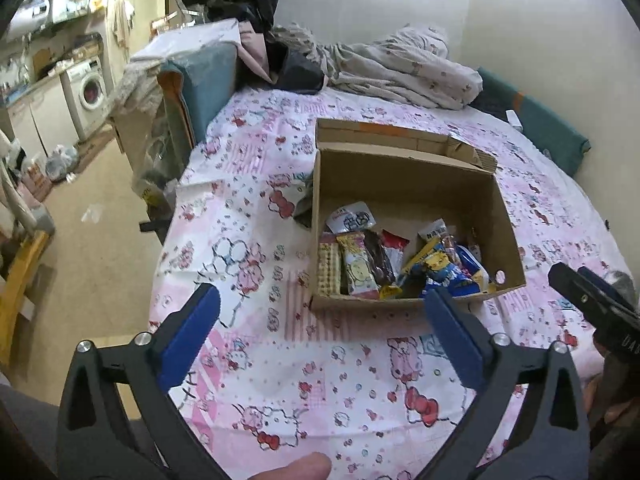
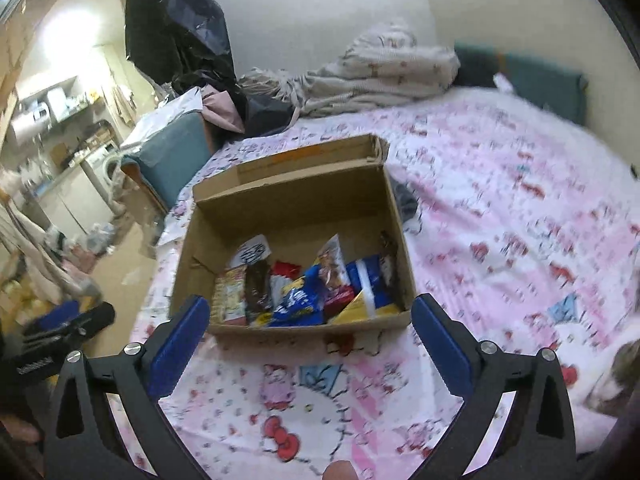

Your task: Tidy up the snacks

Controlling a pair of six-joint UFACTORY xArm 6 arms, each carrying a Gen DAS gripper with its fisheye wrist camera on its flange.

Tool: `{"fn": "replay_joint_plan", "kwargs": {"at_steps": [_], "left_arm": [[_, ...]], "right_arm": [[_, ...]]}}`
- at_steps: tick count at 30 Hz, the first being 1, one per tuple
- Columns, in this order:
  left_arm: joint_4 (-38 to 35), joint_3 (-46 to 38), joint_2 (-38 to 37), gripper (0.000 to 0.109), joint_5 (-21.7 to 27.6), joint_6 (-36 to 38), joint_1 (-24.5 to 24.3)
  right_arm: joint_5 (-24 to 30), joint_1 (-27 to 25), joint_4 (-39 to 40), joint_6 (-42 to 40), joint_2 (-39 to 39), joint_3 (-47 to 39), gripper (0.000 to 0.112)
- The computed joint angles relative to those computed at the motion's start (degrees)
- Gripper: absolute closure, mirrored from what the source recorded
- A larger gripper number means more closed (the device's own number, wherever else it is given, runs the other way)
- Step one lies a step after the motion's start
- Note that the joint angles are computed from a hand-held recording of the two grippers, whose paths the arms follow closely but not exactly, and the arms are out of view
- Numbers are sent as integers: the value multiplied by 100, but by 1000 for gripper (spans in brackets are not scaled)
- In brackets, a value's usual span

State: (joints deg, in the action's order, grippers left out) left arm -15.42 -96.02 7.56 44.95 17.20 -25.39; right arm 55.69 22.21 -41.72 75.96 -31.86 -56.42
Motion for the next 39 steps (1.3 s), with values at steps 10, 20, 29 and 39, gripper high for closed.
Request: {"fn": "replay_joint_plan", "kwargs": {"at_steps": [10, 20, 29, 39], "left_arm": [[29, 40, -14, 6, -27, 101, -64], [13, 76, -30, 6, -54, 98, -70], [-40, 127, -57, 6, -105, 217, -77], [-5, 90, -26, 6, -42, 200, -89]], "right_arm": [[342, 172, -140, -110, 230, -203, 9], [405, 178, -183, -159, 268, -239, 9], [642, 311, -368, -78, 310, -322, 9], [586, 305, -336, -43, 297, -297, 9]]}}
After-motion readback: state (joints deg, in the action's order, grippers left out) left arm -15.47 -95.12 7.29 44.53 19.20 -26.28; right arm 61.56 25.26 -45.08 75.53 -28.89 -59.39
